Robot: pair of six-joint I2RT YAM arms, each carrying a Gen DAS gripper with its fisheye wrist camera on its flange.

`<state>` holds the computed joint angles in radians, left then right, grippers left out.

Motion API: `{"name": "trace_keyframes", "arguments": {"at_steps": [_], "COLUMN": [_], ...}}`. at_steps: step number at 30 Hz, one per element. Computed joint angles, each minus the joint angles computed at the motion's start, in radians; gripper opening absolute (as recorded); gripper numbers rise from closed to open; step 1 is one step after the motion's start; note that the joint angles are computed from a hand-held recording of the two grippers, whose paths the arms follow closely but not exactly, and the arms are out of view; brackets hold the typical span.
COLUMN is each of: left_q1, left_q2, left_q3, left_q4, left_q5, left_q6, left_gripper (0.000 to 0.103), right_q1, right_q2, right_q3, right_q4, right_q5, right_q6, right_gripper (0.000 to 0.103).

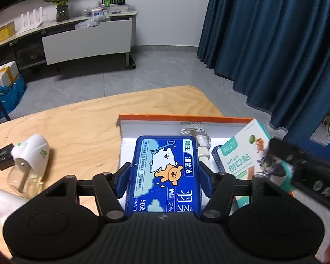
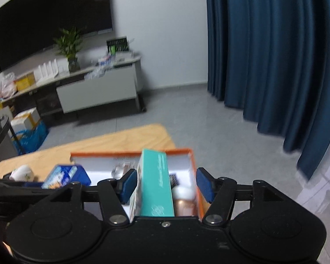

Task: Organize rigid objects
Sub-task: 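Lower both boxes into the white box and open both tools, then withdraw both tools from the white box toward the remaining table objects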

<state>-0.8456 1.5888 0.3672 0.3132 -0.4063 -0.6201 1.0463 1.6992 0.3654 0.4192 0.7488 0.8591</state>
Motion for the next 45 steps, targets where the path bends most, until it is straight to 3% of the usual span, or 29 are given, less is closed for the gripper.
{"name": "trace_keyframes", "arguments": {"at_steps": [3, 8, 9, 17, 31, 45], "left_q1": [0.005, 0.015, 0.014, 0.007, -0.087, -0.095], "left_q2": [0.037, 0.089, 0.093, 0.007, -0.346, -0.761], "left_q3": [0.017, 0.047, 0.048, 0.024, -0.084, -0.214], "left_q4": [0.020, 0.046, 0.050, -0.016, -0.302, -0.646], "left_q5": [0.012, 0.019, 0.007, -0.015, -0.121, -0.183], "left_q6": [0.016, 0.033, 0.036, 0.012, -0.118, -0.231], "left_gripper": [0.064, 0.065, 0.069, 0.073, 0.082, 0.083], "right_q1": [0.019, 0.013, 0.015, 0.056, 0.192, 0.295], "right_q2": [-0.017, -0.051, -0.052, -0.093, -0.119, -0.005], "right_q3": [-0.010, -0.047, -0.049, -0.018, 0.104, 0.264], "right_q4": [-0.012, 0.051, 0.053, -0.065, -0.372, -0.409], "right_q5": [0.063, 0.074, 0.080, 0.088, 0.104, 0.055], "right_q6": [-0.009, -0.051, -0.051, -0.025, 0.129, 0.111], "right_gripper": [0.074, 0.076, 0.077, 0.077, 0.080, 0.081]}}
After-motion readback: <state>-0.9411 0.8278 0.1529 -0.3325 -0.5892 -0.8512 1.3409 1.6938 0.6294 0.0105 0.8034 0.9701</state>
